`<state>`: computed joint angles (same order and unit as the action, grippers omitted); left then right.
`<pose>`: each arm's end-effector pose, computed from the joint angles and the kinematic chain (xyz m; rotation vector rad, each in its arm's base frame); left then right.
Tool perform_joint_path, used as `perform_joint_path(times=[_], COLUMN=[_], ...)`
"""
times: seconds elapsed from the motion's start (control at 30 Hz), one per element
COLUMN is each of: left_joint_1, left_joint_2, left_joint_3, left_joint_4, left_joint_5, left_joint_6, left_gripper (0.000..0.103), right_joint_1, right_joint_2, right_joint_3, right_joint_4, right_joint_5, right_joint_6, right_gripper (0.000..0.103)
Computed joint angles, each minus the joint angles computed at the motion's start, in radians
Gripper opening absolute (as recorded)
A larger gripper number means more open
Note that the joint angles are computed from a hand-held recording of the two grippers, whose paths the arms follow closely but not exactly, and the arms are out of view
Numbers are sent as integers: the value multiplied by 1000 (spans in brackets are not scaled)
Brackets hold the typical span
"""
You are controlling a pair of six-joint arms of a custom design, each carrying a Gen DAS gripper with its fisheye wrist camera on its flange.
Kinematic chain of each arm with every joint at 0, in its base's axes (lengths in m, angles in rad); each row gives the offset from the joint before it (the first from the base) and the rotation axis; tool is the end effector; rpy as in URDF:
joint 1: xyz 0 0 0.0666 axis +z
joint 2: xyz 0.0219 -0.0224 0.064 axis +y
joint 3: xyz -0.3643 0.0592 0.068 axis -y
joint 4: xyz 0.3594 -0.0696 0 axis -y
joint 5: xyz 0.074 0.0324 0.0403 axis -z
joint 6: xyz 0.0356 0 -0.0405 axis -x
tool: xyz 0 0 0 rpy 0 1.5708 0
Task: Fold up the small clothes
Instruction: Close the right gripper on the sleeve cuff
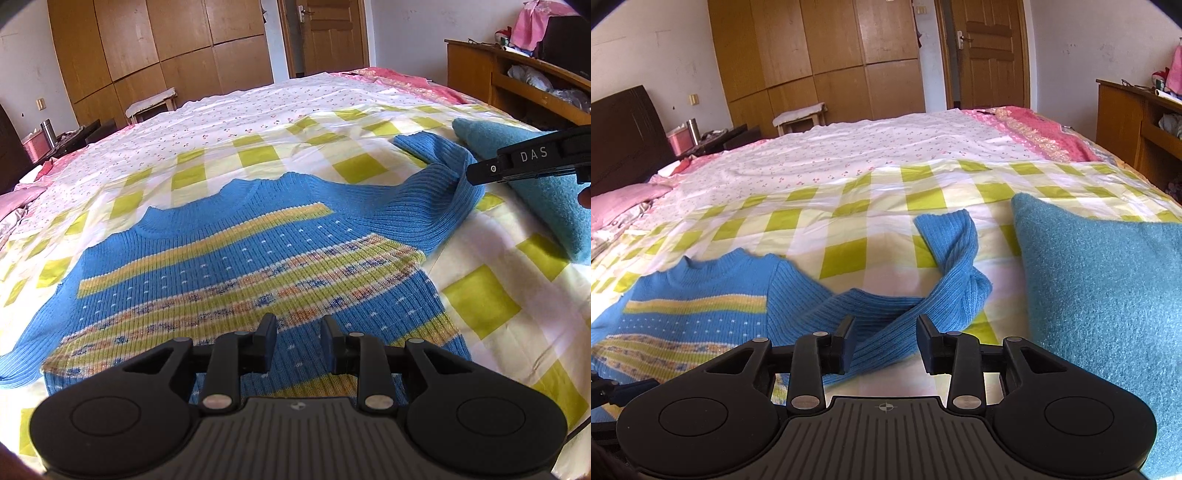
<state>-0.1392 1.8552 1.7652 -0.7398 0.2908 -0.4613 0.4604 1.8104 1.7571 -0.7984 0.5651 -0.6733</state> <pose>0.6127 -0.0966 0.3490 0.8264 2.2151 -0.1941 0.5477 0.2499 0.3708 0.4827 2.2091 -0.0968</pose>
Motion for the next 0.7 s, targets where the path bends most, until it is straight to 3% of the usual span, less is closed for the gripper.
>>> perform_joint_path(times=[0.37,0.57,0.7], left_joint_1=[5,11,21], left_joint_2=[22,41,41], left_joint_3=[31,61,64], left_joint_4=[-10,-27,-35], left_joint_5=[40,80,110], left_joint_6=[12,29,37], left_gripper=[33,33,33], right_joint_1=[-59,-111,-150], right_joint_2=[12,112,175], right_joint_3=[32,180,261], right_joint_4=[6,-119,-192], right_joint_5=[45,59,4], right_joint_6=[-23,-21,-71], right_gripper=[37,40,40])
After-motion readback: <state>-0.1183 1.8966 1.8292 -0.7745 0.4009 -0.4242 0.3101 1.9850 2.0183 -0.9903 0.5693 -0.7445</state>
